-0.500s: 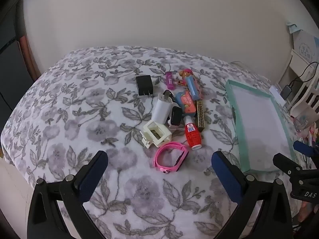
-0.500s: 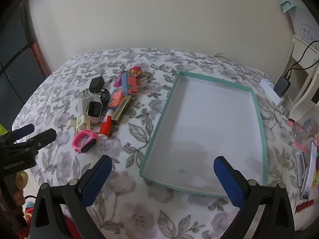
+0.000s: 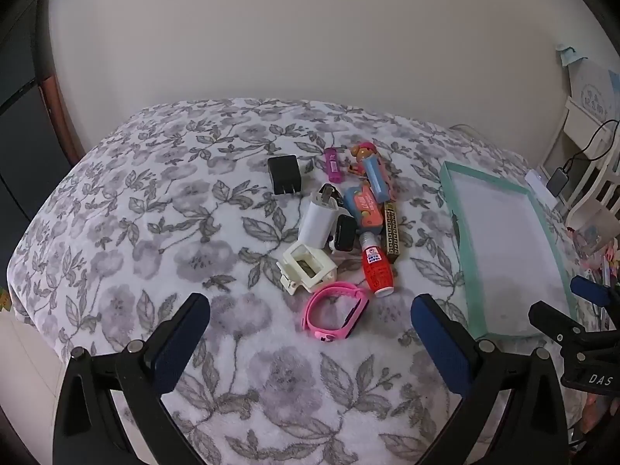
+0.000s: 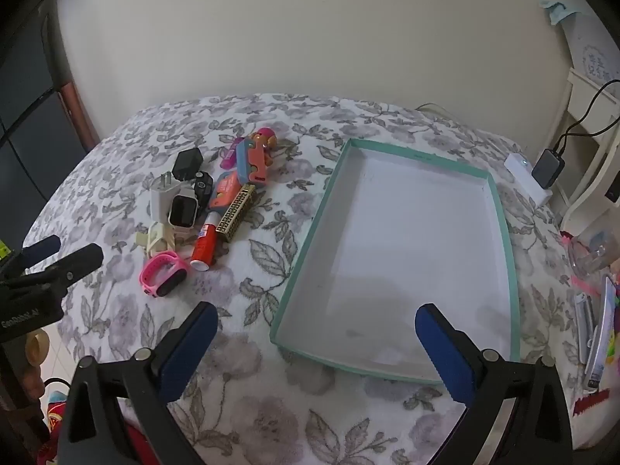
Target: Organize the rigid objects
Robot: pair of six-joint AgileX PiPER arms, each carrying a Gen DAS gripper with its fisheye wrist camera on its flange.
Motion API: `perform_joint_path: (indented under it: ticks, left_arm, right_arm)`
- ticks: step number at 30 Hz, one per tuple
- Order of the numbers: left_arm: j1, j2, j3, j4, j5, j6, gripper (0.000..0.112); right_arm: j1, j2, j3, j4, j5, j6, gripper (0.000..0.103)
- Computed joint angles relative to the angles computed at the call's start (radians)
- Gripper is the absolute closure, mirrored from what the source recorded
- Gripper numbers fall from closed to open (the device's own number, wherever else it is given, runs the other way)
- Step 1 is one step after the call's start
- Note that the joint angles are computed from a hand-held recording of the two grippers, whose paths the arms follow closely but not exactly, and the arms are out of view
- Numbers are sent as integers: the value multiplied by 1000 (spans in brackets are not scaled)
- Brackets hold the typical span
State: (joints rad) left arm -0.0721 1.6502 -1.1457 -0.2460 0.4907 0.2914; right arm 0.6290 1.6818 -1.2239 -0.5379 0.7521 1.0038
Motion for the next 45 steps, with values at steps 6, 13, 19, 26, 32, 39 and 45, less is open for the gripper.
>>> perform_joint_path:
  ticks: [6,13,19,26,32,39,45]
  left_arm:
    - [-4,0,2,4,-4,-5,9]
    - [-6,-1,5,11,-7,-14,9]
    - [-10,1,-1,26,-2,-29,9]
    - [-9,2,-2,24,1,-28,9]
    - [-7,4,-6,23,7,-27,9]
    - [-6,4,-5,20,6,-25,9]
    - [-6,4,-7,21,9,-26,9]
  right_arm:
    - [-18,16,-17,10,-2,-18,0]
    - [-17,15,-18,7,0,-17,0]
    - [-16,14,-16,6,-1,-15,0]
    - [-16,13,-16,4,0,-15,0]
    - [-14,14,-14,0,-3,-7,0]
    - [-19,6,-12,-1,-6,-12,0]
    - [-16,6,-10,-6,-6,-3,0]
